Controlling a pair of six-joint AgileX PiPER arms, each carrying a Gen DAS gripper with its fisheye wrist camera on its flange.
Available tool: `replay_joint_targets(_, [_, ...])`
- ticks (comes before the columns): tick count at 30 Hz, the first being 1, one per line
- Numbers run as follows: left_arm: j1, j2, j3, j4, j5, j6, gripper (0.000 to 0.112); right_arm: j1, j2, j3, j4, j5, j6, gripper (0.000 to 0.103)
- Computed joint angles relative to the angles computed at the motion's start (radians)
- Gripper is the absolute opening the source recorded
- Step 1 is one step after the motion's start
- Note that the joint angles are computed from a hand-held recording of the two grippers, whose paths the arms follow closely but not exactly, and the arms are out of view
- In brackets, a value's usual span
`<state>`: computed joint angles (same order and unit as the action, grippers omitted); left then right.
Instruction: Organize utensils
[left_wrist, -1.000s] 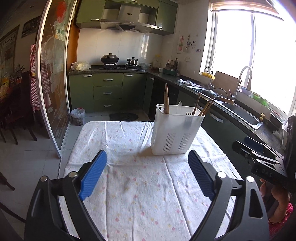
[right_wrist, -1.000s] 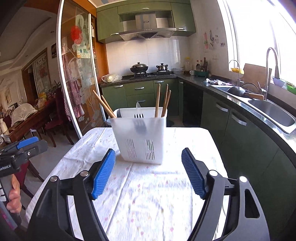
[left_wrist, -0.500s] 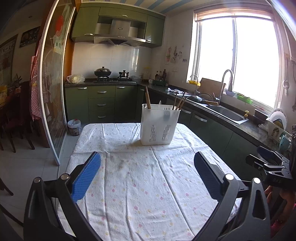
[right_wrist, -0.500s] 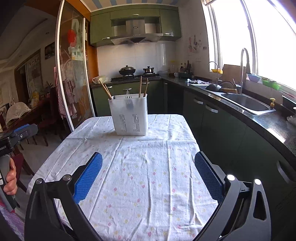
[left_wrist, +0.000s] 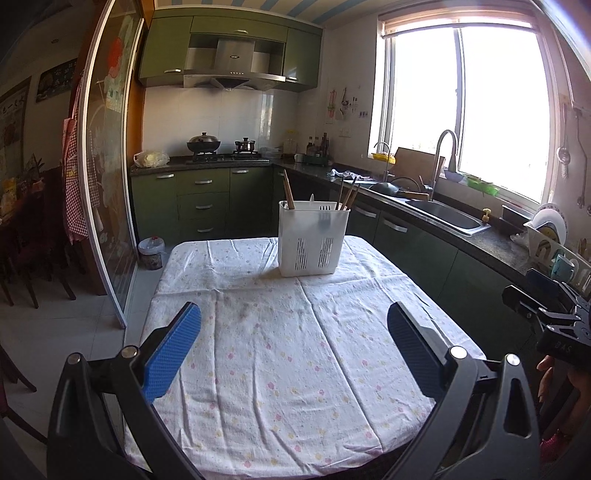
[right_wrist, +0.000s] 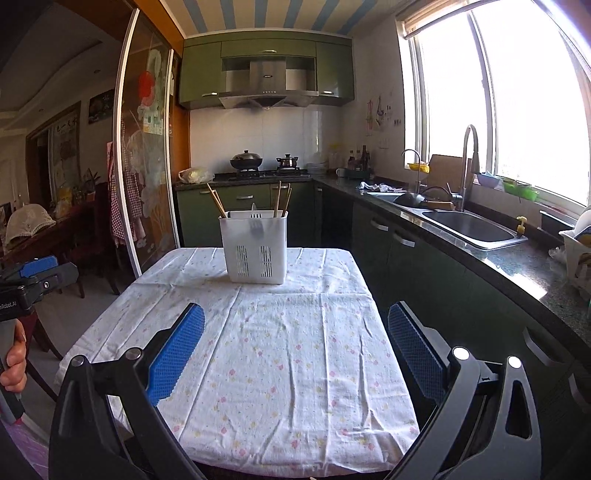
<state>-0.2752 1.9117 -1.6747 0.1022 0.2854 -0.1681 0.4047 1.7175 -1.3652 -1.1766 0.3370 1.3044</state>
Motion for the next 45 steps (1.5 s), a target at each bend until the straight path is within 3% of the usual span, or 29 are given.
replay_joint_targets(3, [-0.006, -0.012, 0.016, 0.041, -0.012, -0.022, 0.096, -0.005, -0.003, -0.005, 0.025, -0.006, -0.022, 0.098])
replay_joint_targets(8, [-0.001, -0.011, 0.007, -0.039, -0.003, 0.047, 0.096, -0.018, 0.010, -0.028, 0.078, -0.012, -0.067, 0.098])
replay_joint_targets(12, [-0.006, -0.006, -0.001, 0.010, 0.004, -0.001, 0.096, -0.021, 0.010, -0.030, 0.087, -0.015, -0.074, 0.098])
replay_joint_targets(23, [-0.003, -0.009, 0.007, -0.061, -0.004, 0.064, 0.096, -0.024, 0.019, -0.044, 0.124, -0.022, -0.111, 0.098])
replay_joint_targets(45, [-0.005, -0.018, 0.017, -0.024, -0.004, 0.036, 0.096, -0.017, 0.030, -0.045, 0.102, -0.020, -0.087, 0.098])
